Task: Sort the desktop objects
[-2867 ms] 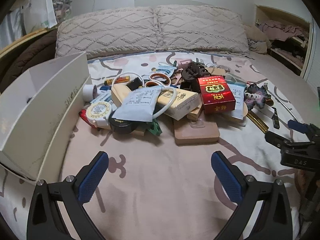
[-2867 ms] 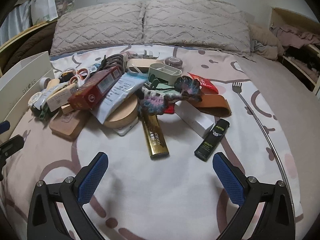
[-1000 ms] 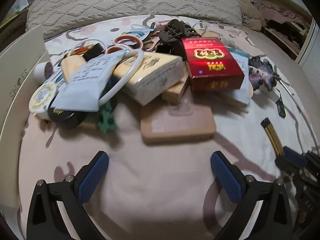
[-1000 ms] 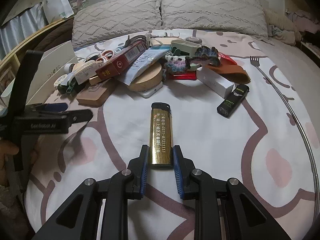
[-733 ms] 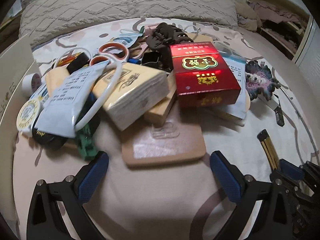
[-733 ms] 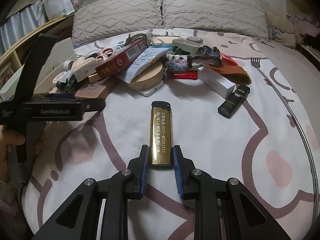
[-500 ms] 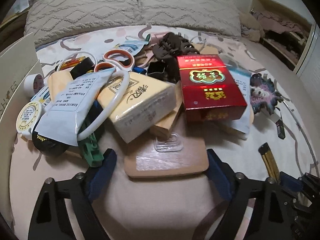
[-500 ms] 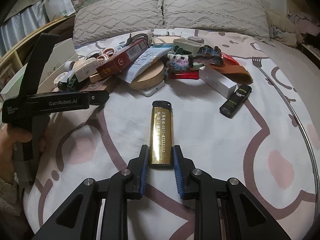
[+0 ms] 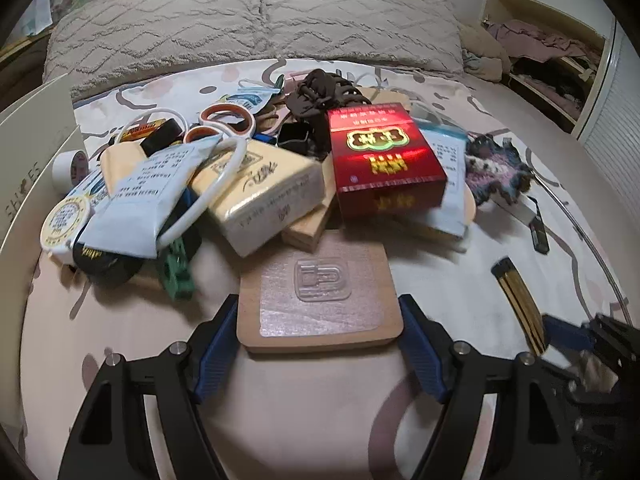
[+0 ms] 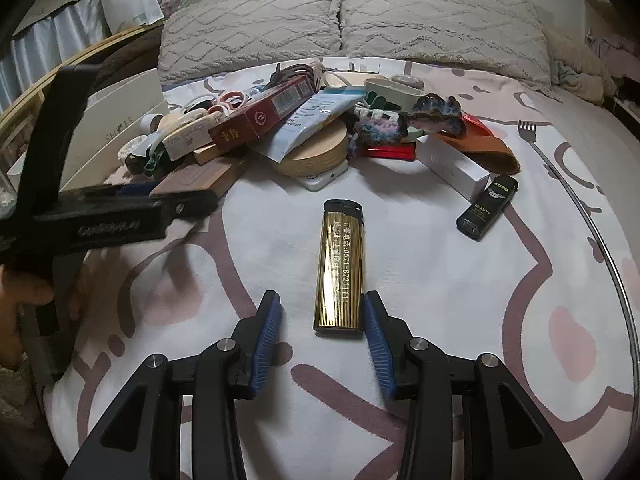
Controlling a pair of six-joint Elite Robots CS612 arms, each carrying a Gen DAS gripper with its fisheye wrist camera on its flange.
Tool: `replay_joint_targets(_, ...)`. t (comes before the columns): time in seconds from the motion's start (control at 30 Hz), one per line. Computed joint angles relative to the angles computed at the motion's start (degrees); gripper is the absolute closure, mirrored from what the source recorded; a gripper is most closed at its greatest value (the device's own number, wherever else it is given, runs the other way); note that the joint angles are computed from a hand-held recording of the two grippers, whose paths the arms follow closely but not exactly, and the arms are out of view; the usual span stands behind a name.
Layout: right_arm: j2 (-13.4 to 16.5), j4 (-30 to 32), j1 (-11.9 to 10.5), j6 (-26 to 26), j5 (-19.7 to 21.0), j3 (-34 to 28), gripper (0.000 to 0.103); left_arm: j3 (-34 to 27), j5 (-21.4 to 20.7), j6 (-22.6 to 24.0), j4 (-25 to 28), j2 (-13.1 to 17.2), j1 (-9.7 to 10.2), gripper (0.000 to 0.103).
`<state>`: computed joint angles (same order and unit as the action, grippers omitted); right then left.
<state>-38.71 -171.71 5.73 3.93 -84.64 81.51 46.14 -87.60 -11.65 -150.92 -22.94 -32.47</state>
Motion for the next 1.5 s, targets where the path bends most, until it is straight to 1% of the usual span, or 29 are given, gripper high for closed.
replay_joint_targets(0.13, 0.0, -0.8, -0.2, 0.6, 0.6, 0.3, 0.061, 3.3, -0.1, -0.4, -1.0, -1.8, -0.05, 0.026)
replay_joint_targets(0.2, 0.0, -0.8, -0.2, 0.9, 0.6, 0.3, 0.063, 5.1, -0.4, -0.6, -1.2, -2.8, -0.04, 0.026)
replay_joint_targets(0.4, 0.0, -0.9, -0.3, 1.2, 0.5, 0.3, 0.066, 10.8, -0.6, 0.7, -3.5, -5.7, -0.23, 0.026)
replay_joint_targets(0.43, 0.0, -0.9, -0.3, 1.2, 0.2, 0.2, 0.067, 11.8, -0.6, 0.8, -4.0, -6.1, -0.26, 0.026)
replay_joint_targets(0.5, 0.0, -0.8, -0.2, 1.3, -0.4, 0.2, 0.072, 13.3, -0.5, 0.9, -4.8, -6.9, -0.32, 0.026)
replay_joint_targets(0.6, 0.0, -0.9, -0.2, 1.2, -0.3, 0.1, 0.077, 15.1, -0.3, 1.4, -5.7, -7.7, -0.48, 0.026)
replay_joint_targets(0.63, 0.0, -1.0, -0.2, 0.9, -0.3, 0.2, 0.077, 15.6, -0.1, 1.5, -6.1, -7.9, -0.56, 0.026)
replay_joint_targets(0.7, 0.0, -1.4, -0.1, 0.0, 0.2, 0.2, 0.077, 16.2, 0.5, 1.3, -7.3, -8.0, -0.71, 0.026)
replay_joint_targets(0.8, 0.0, -1.8, 0.3, -3.7, 1.5, 0.4, 0.077, 15.9, 1.6, 1.2, -7.4, -7.8, -0.92, 0.026)
replay_joint_targets(0.9, -0.2, -0.8, 0.5, -8.1, 4.7, 0.4, 0.077, 15.9, 1.6, 0.9, -8.0, -7.6, -0.91, 0.026)
replay_joint_targets(0.93, -0.3, -0.4, 0.7, -9.5, 5.0, 0.4, 0.077, 15.8, 1.5, 0.8, -8.1, -7.5, -0.87, 0.026)
replay_joint_targets(1.07, -0.6, -0.9, 1.7, -11.8, 0.5, 0.7, 0.076, 15.9, 1.9, 0.7, -8.4, -7.5, -0.93, 0.019)
replay_joint_targets(1.13, -0.8, -1.1, 1.9, -11.7, -0.9, 1.0, 0.072, 15.9, 2.6, 0.7, -8.4, -7.4, -1.03, 0.017)
replay_joint_targets(1.17, -0.8, -1.1, 2.0, -11.3, -2.2, 1.1, 0.060, 15.8, 2.9, 0.7, -8.3, -7.4, -1.09, 0.016)
replay_joint_targets(1.2, -0.9, -1.2, 2.1, -11.0, -3.6, 1.1, 0.046, 15.8, 3.2, 0.6, -8.3, -7.4, -1.13, 0.015)
replay_joint_targets(1.23, -0.9, -1.3, 2.2, -10.5, -4.8, 1.2, 0.041, 15.9, 3.5, 0.6, -8.3, -7.4, -1.17, 0.014)
replay_joint_targets(1.27, -1.0, -1.3, 2.1, -9.9, -5.3, 1.2, 0.040, 15.9, 3.8, 0.5, -8.3, -7.5, -1.18, 0.013)
replay_joint_targets(1.4, -0.9, 0.2, 1.9, -6.1, -8.9, 0.6, 0.040, 16.0, 4.5, 0.1, -8.2, -7.5, -1.22, 0.012)
replay_joint_targets(1.5, -0.9, 1.5, 1.2, -3.1, -9.0, 0.3, 0.040, 16.0, 4.9, 0.0, -8.2, -7.5, -1.29, 0.012)
